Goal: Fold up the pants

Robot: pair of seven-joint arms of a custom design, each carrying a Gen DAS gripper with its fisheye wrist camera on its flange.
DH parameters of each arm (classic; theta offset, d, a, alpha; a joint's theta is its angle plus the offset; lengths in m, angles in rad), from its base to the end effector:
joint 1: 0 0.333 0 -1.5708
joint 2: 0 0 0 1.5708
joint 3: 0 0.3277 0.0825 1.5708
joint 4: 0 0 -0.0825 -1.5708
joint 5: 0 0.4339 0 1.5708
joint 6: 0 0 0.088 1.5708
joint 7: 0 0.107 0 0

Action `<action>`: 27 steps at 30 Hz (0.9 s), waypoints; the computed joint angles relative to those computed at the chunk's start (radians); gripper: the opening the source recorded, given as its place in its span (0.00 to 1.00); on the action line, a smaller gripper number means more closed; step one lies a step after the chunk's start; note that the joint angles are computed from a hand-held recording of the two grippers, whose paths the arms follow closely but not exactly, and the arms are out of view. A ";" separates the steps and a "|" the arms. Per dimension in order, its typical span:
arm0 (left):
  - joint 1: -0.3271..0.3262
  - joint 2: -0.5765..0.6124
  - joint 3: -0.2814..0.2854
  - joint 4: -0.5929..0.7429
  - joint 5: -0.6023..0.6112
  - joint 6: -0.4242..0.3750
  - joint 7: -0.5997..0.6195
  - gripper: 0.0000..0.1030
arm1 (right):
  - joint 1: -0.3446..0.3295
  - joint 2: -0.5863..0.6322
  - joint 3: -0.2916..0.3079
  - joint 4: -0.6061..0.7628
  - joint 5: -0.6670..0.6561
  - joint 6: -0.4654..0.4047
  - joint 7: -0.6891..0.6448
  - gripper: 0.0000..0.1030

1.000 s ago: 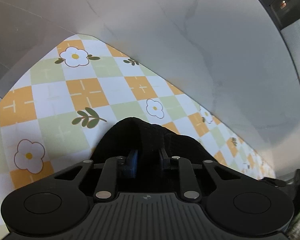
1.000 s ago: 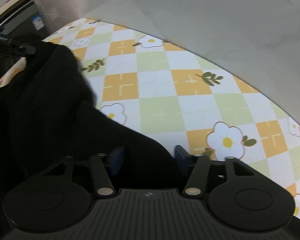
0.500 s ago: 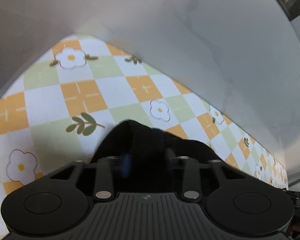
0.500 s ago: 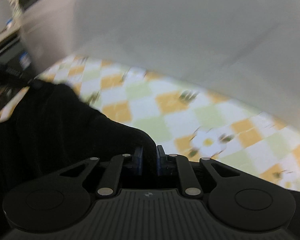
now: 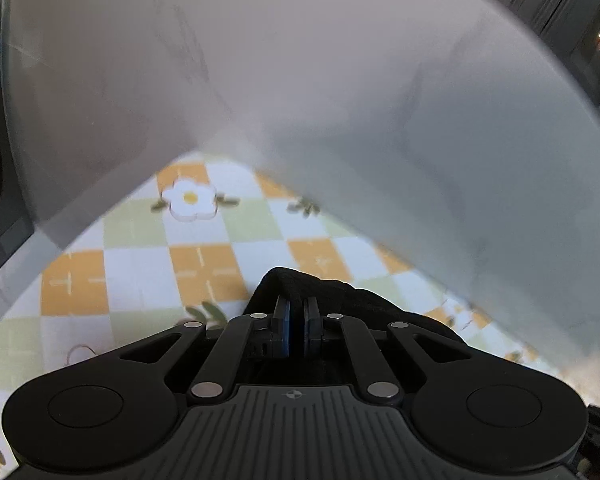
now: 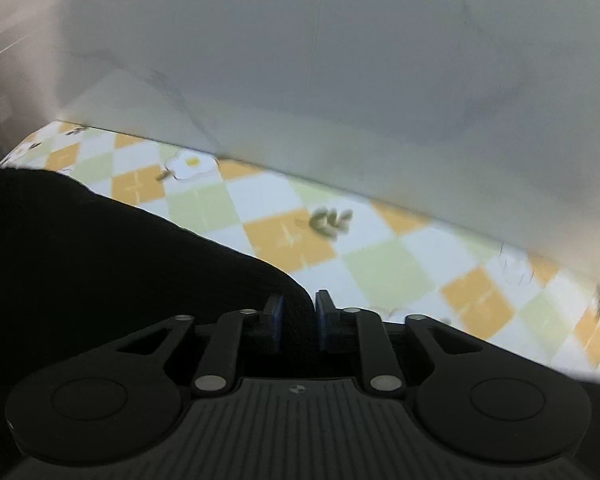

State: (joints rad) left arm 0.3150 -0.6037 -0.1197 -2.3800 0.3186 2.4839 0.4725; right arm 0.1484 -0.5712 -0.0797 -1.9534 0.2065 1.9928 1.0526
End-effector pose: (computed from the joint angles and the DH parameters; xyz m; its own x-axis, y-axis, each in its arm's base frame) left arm 0.4545 0.0789 0.6152 0.7724 -0.5252 0.3572 -0.2427 -0.7637 -0.5982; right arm 0.4359 0.0289 0.7792 0.5115 -0.8568 0.0657 -0.6613 -0.4413 -0.6066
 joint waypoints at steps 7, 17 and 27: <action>-0.069 -0.032 0.032 0.012 -0.053 -0.086 0.121 0.50 | -0.045 -0.105 -0.103 0.007 0.073 -0.107 -0.001 0.33; -0.136 -0.111 -0.015 0.003 -0.122 -0.096 0.155 0.51 | -0.190 -0.288 -0.117 -0.082 -0.081 -0.350 0.062 0.33; -0.216 -0.008 -0.039 0.073 -0.131 -0.115 0.271 0.62 | -0.165 -0.346 -0.177 -0.033 -0.054 -0.582 -0.012 0.07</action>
